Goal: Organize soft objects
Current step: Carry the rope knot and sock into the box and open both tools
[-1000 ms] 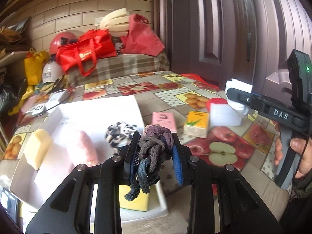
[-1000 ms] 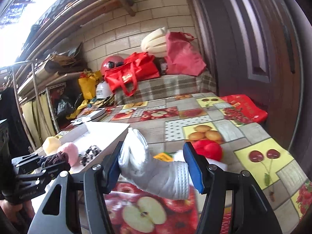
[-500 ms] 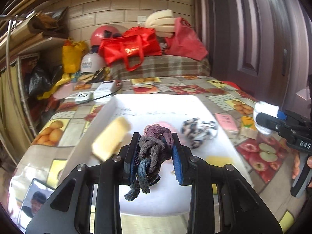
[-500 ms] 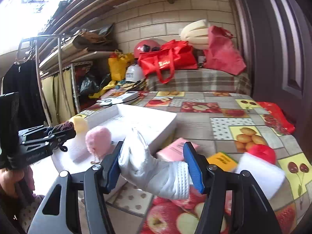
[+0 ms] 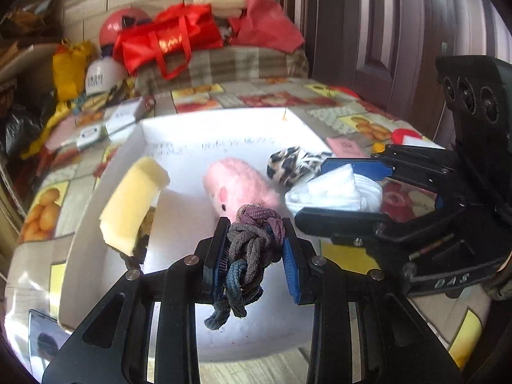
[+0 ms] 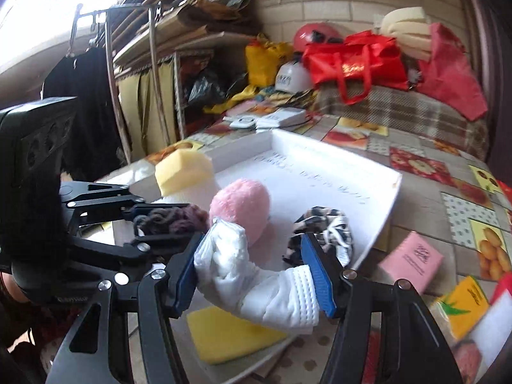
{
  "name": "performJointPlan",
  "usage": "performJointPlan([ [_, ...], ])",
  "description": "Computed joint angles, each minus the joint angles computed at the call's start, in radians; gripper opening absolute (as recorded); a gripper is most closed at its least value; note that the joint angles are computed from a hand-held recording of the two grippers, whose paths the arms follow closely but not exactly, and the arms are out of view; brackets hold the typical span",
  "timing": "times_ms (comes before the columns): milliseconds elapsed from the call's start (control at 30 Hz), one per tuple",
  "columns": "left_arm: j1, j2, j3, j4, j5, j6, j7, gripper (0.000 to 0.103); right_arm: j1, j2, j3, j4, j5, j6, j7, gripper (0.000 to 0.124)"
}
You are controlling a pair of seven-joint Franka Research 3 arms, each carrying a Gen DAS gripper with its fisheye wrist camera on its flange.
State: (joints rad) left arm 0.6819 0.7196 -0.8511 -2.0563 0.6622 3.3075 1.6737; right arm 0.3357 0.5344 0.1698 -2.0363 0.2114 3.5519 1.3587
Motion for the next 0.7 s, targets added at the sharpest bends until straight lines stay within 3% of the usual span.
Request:
performJointPlan([
  [133, -0.114, -0.022, 0.109, 0.075, -0.076, -0.033, -0.031, 0.03, 0.114, 0.03, -0.12, 0.076, 0.108, -0.066, -0.06, 0.061],
  [233, -0.201, -0.031, 0.199, 0.124, -0.148, -0.022, -0.071, 0.03, 0.159, 0.054, -0.176, 0.126, 0.19, -0.093, -0.071, 0.061],
  [433, -0.306, -0.04, 0.31, 0.155, -0.189, 0.036, -0.156, 0.03, 0.15, 0.068, -0.175, 0.154, 0.249, -0.095, -0.05, 0.061],
  [533, -0.364, -0.072, 0.388, 0.125, -0.178, 0.117, -0.196, 0.033, 0.189, 0.066, -0.203, 0.147, 0.27, -0.069, -0.074, 0.063],
  [600, -0.413, -0.09, 0.45, 0.113, -0.195, 0.168, -0.221, 0.037, 0.202, 0.064, -0.206, 0.137, 0.283, -0.038, -0.094, 0.074],
  [633, -0.444, -0.1, 0.488, 0.105, -0.211, 0.196, -0.231, 0.05, 0.212, 0.064, -0.212, 0.136, 0.298, -0.025, -0.105, 0.084],
  [667, -0.499, -0.116, 0.548, 0.087, -0.252, 0.24, -0.232, 0.061, 0.225, 0.065, -0.219, 0.134, 0.317, -0.004, -0.119, 0.086],
  [700, -0.543, -0.126, 0.595, 0.076, -0.285, 0.272, -0.231, 0.09, 0.234, 0.067, -0.224, 0.134, 0.336, 0.014, -0.135, 0.089],
])
